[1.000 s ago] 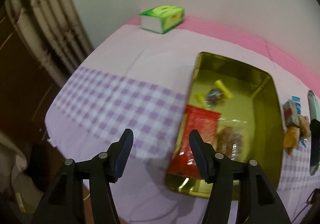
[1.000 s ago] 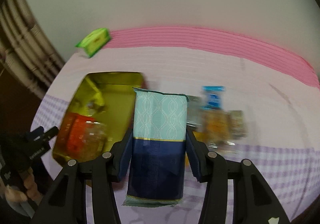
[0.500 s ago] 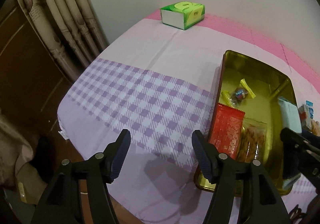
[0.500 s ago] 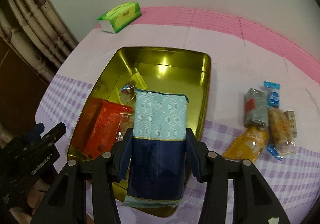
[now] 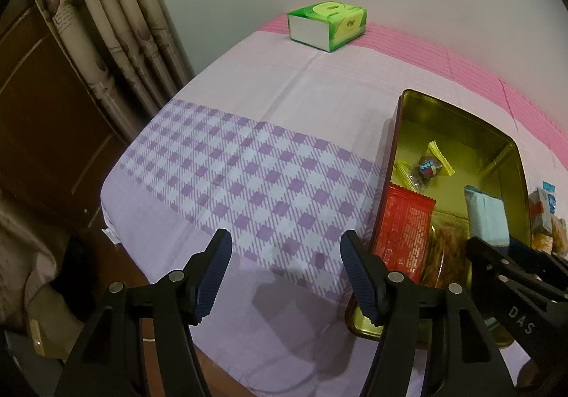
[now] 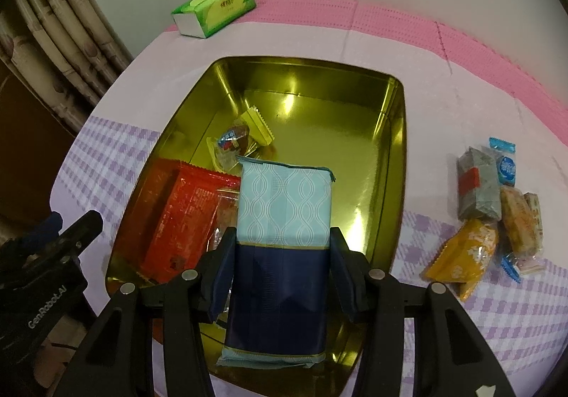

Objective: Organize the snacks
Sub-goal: 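Carry the navy-and-mint box into the gold tin and open the right tool, then grasp the clear pastry bag with the right tool and lift it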

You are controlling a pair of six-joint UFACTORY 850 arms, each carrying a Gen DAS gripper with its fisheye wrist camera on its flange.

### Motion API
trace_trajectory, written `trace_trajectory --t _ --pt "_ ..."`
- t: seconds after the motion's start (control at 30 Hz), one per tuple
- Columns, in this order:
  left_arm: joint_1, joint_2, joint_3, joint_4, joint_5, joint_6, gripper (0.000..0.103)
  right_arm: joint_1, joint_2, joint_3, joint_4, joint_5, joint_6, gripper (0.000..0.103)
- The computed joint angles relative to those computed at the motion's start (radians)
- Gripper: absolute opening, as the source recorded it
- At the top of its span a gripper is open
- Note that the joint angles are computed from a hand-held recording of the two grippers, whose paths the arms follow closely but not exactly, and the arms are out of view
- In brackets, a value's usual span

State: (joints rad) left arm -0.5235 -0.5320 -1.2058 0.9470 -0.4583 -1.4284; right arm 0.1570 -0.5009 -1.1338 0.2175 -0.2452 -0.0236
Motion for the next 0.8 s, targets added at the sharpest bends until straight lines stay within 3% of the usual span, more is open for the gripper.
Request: trace_trajectory --t 0.17,0.6,0.7,0.8 --pt "-0.002 0.001 0.004 0.0 0.004 0.0 0.064 -0.008 -0.015 -0.006 0.096 -0.019 -0.084 0.047" --pt "-0.003 -0.002 0.002 0.004 0.003 -0.007 0.065 -0.01 0.035 0.031 0.077 0.019 -0.126 0.049" --pt "-0.003 -0.001 0.002 0.002 0.002 -0.003 0.065 -0.036 0.077 0.054 0.167 0.029 -0.254 0.051" --pt "-0.004 -0.001 0.004 0.005 0.002 -0.007 0.065 -0.074 0.112 0.067 0.055 0.042 -0.171 0.054"
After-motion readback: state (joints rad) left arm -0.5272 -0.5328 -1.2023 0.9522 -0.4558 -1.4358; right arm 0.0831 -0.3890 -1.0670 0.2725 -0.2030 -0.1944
